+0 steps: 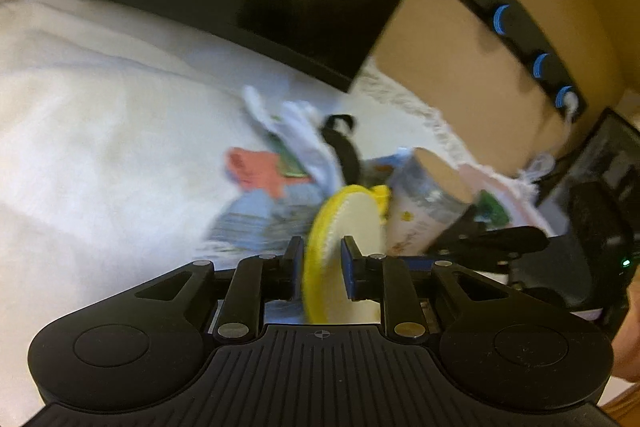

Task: Organize soft objects
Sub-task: 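Grasp the yellow mesh pad with the left tool while the right tool grasps the pink cloth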

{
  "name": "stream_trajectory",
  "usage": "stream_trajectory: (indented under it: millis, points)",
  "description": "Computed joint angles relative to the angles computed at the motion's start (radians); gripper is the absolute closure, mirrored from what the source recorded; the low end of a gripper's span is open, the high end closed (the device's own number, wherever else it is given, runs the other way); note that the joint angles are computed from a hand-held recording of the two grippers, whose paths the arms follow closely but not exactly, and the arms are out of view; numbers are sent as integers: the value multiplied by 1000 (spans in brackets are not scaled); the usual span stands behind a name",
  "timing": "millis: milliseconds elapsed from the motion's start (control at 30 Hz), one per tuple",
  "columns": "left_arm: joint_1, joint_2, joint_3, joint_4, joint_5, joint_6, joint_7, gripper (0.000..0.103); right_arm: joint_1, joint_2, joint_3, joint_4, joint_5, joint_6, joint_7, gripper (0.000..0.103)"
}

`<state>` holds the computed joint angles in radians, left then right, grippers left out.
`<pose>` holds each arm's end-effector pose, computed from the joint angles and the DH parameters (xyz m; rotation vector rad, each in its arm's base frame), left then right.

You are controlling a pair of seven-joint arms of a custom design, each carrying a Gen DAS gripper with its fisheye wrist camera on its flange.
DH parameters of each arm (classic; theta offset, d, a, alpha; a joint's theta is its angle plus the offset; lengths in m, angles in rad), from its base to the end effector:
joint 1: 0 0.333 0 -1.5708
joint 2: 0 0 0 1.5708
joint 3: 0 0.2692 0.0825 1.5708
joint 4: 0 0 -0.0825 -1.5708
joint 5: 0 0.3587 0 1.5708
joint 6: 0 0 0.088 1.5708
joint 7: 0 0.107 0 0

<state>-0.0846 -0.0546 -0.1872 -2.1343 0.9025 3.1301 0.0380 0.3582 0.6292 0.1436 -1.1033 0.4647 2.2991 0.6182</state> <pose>0.5032 -0.2125 0.4967 -2.0148 1.3972 -1.3397 0.6454 0.3275 0.4888 -2.3653 0.4558 -0.2644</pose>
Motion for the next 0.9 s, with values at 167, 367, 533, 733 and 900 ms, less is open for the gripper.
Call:
stream_trajectory:
  millis: [167,367,533,733,900]
  points:
    - [-37,104,24,86,-48,-2,33,69,5,15,-1,19,-7,-2,0,75]
    - [-99,83,85,138,300,5,-416,83,-70,-86,19,-78,84,-41,-40,65]
    - [-103,0,-9,110,236,-244,-493,85,-123,-256,-4,-300,179,3,-112,35]
    - [-137,12,-61,188,87,-479,-352,86,-82,-238,-4,-305,162,-31,-89,35]
    - [-164,32,-65,251,-43,-592,-227,86,-24,-137,-23,-173,59,-100,42,79]
